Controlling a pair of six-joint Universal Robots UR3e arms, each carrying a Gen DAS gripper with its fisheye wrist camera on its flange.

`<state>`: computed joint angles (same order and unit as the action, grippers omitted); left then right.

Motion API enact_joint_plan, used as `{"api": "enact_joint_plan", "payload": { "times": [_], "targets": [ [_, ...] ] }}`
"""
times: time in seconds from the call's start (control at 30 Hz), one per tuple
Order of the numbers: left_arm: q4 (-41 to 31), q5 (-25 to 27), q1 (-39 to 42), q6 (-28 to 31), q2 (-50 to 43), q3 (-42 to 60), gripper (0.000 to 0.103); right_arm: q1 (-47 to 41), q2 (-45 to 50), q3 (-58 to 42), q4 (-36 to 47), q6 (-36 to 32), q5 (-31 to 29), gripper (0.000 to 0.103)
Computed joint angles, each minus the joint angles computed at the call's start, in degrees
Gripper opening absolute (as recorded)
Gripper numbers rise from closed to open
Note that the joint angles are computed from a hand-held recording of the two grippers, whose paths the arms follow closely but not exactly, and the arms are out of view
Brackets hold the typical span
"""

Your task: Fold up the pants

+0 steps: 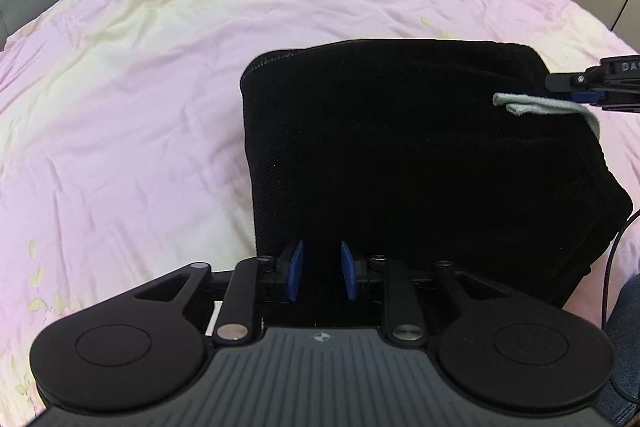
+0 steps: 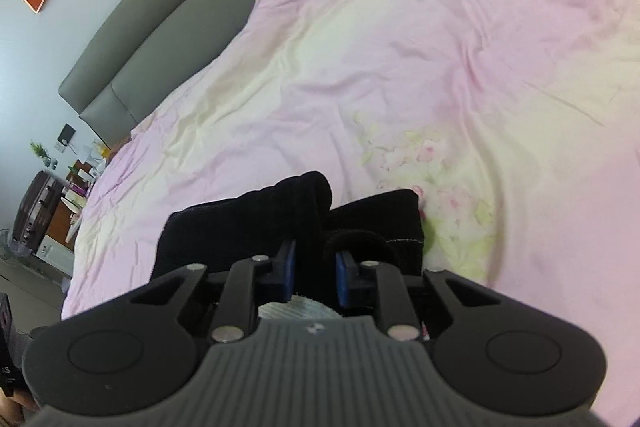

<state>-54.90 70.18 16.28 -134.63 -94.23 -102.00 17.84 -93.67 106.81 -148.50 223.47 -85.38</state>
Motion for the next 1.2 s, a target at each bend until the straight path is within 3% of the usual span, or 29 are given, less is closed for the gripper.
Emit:
{"api": "enact_joint_plan", "payload": {
  "times": [0.13,0.27,0.33,0.37,0.4,0.47,0.5,0.63,0.77,1.07,1.2],
  "targets": [
    [5.74,3.49,-2.63,-0.10,-2.56,-2.43,0.030,-1.97,0.17,5.82,-3.26,-0.95,1.39,0.015],
    [1.80,2.43,-1.49,0.37,-1.22,-0.26,0.032,-2.28,0.25,1.88,2.30,-3.41,2.06,0.019],
    [-0.30,-1.43,1.32,2.15,1.10,-0.48,0.035,-1.85,-1.27,0.22,5.47,-5.72,1.94,0.026],
    [-2.04,-3.42,2.79,2.87,1.88,-0.08,0.046,-1.48,-2.63,-0.17,7.27,-6.48,1.38,0.033],
    [-4.29,-5.68,4.34,3.13,1.97,1.26,0.063,-1.41,-4.04,-0.01,8.37,-7.16,1.32,0.048],
    [-6.60,-8.48,6.14,2.00,1.56,3.06,0.073,-2.10,-7.80,2.35,9.03,-7.95,2.70,0.067],
    [-7.33,-9.49,6.83,0.93,0.62,4.23,0.073,-2.67,-9.33,3.57,9.52,-8.14,3.70,0.070],
    [-10.33,-12.98,9.24,-4.83,-3.94,8.00,0.081,-6.01,-13.36,10.19,9.35,-7.78,7.89,0.070],
    [-14.27,-15.18,10.03,-8.07,-9.85,12.26,0.081,-12.62,-15.31,20.14,2.63,-5.91,19.43,0.073],
    [-24.34,-15.76,9.98,-5.28,-19.43,21.24,0.079,-17.06,-7.07,25.20,-9.42,-5.98,29.15,0.074],
    [-22.63,-15.48,9.07,-7.22,-20.95,21.02,0.074,-18.71,-4.42,27.67,-14.36,-4.77,32.16,0.070]
  ]
}}
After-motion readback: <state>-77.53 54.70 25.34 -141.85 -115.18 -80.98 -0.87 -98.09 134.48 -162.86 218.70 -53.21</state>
